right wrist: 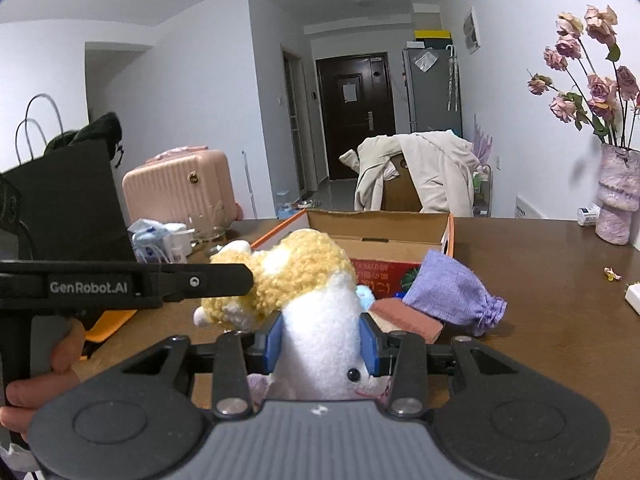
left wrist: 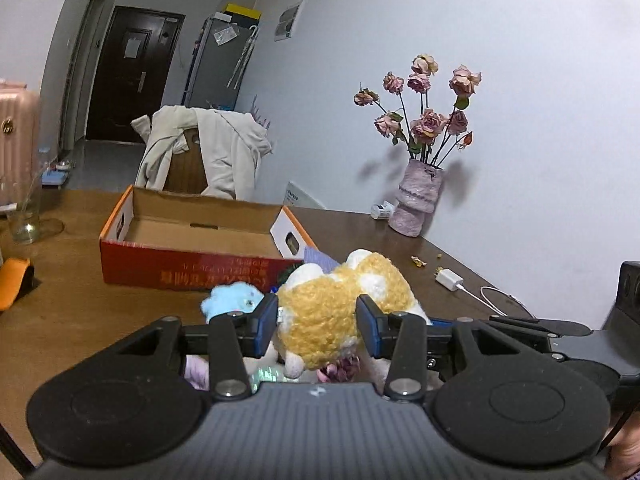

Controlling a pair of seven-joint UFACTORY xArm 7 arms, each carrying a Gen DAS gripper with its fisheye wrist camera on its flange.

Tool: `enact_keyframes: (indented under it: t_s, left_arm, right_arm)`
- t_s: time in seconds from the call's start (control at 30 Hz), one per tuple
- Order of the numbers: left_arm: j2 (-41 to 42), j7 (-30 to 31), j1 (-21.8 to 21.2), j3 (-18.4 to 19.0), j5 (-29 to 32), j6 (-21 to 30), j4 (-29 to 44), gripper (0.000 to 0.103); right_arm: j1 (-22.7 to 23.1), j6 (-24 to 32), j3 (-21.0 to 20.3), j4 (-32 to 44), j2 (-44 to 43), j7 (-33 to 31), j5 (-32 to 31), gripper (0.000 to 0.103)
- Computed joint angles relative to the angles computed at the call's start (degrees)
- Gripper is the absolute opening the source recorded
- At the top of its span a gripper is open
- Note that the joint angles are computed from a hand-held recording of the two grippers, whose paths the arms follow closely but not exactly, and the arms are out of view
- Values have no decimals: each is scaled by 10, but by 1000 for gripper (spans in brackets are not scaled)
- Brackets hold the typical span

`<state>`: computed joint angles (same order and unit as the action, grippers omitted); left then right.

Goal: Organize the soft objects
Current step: 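Carry the plush toy with the right tool into the cardboard box and release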

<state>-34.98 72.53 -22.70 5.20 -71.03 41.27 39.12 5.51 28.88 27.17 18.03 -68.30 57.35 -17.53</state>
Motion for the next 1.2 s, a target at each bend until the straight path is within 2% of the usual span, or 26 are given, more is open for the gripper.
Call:
enact_keyframes:
  t_s: [0.13, 0.27, 0.37, 0.4, 0.5, 0.57, 0.6, 0.67, 0.73, 0.8, 0.9, 0.97, 1.07, 1.2]
  left_arm:
    - [85, 5, -8, -13, -14, -15, 84, 44]
    - [186, -14, 1, -44, -6, -38, 193, 45]
    - [280, -65, 17, -70, 22, -43, 299, 46]
    - [312, -80, 23, -79, 34, -44, 334, 49]
    - [409, -129, 35, -108, 94, -71, 438, 50]
    - [465, -170, 35, -119, 150, -96, 494, 50]
    - [495, -193, 33, -120, 182, -106, 523, 50]
    - [556, -251, 20, -113, 254, -135, 584, 50]
    - [609, -295, 9, -101, 312, -151, 635, 53]
    - [662, -347, -9, -77, 376, -169, 684, 56]
    - [730, -413, -29, -43, 444, -205, 741, 76]
    - [757, -450, -39, -22, 477, -229, 756, 76]
    - [787, -479, -39, -11, 521, -210, 788, 77]
    - [810, -534, -49, 16, 580, -172, 817, 77]
  right_arm:
    - [-64, -79, -37, 18, 62, -32, -22, 38]
    - [-146, -169, -66, 69, 172, -78, -34, 38]
    - [-198, -223, -77, 115, 261, -108, -30, 37]
    - [-212, -236, -83, 138, 300, -122, -28, 37]
    - [-250, -253, -85, 199, 399, -142, -20, 37]
    - [-261, -256, -94, 237, 460, -151, -17, 37]
    - [-284, -251, -83, 262, 493, -141, -27, 37]
    - [-350, -230, -38, 312, 547, -88, -91, 37]
    - [-380, -194, -20, 370, 614, -36, -149, 37]
    - [-373, -164, -33, 415, 672, -24, -153, 38]
    - [-348, -119, -59, 468, 736, 22, -203, 38]
    - [-321, -88, -80, 496, 767, 44, -249, 38]
    - [-297, -60, -100, 523, 802, 30, -245, 38]
    - [-243, -17, -141, 552, 822, 44, -303, 39]
